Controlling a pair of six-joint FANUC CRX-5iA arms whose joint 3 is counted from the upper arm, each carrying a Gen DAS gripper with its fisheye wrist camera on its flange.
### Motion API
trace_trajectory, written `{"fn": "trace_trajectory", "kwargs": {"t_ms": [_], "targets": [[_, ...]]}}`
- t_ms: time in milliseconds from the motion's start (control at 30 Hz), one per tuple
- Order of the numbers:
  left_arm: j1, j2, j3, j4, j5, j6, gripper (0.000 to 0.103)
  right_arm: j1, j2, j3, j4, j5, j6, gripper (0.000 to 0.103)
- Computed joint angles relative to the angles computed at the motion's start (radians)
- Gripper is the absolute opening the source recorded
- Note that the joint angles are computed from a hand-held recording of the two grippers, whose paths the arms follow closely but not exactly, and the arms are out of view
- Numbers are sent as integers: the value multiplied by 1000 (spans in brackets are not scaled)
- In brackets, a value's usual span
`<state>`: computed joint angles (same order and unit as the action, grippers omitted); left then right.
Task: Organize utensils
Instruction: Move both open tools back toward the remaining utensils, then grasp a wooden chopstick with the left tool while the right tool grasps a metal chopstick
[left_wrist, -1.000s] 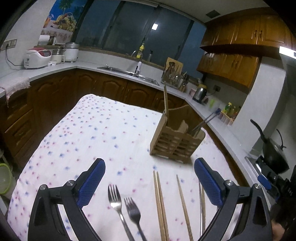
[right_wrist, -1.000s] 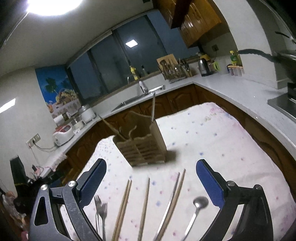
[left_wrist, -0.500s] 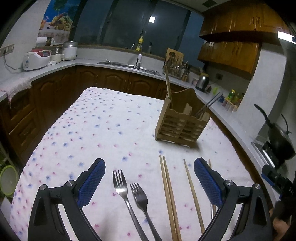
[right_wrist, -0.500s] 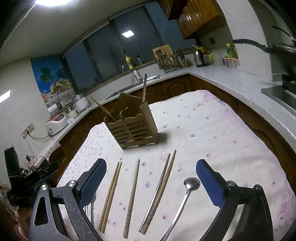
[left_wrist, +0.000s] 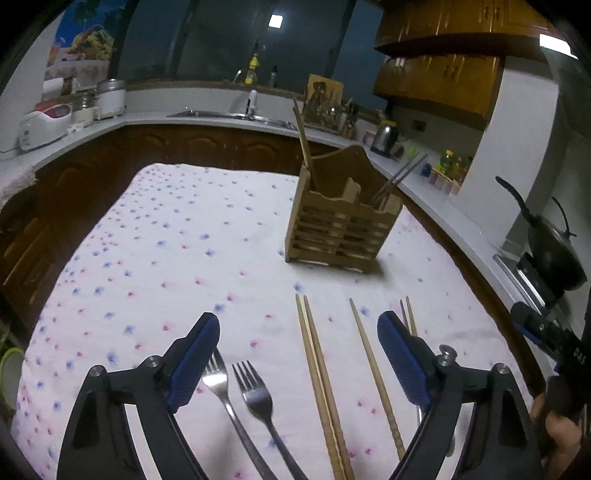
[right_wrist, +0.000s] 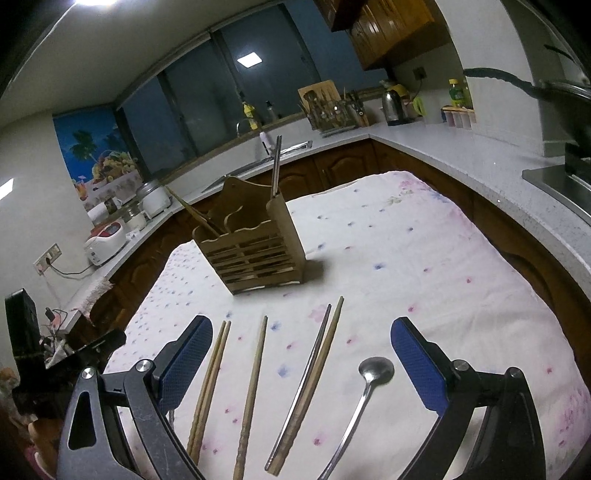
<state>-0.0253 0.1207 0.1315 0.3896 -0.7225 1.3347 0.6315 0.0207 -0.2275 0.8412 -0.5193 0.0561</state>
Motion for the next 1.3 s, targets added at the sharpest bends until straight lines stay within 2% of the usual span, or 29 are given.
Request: {"fn": "trace_trajectory", "kwargs": {"t_ms": [67,100,167,200,233,300,367,467,567,767,1033,1300], "targets": [[-2,19,17,10,-16,-14,75,-2,14,20,-25,-10,27,91],[-6,29,28,10,-23,-15,68,-2,21,28,-33,-15,37,87],[-10,62,63,16,-59,-30,59,-1,44,62,-78,-46,87,68],[-12,76,78,18,-73,-32,53,-1,56,81,-110,-57,118,62],[-15,100,104,25,-95,-40,51,-3,69,104,-154,-66,160,53],[-22,139,149,22,-134,-43,50,-7,99,151,-235,-92,232,48],[-29,188,208,12,-180,-43,49,-14,129,197,-309,-119,301,38],[-46,278,340,-53,-283,-6,41,-25,166,250,-396,-150,380,34],[-49,346,427,-52,-345,2,36,-37,197,291,-457,-174,429,29],[-54,466,589,-52,-435,11,28,-56,239,348,-517,-215,473,27],[-63,585,745,-72,-529,40,22,-67,282,409,-565,-248,522,27],[-67,608,780,-93,-544,49,22,-76,306,438,-590,-270,544,27]]}}
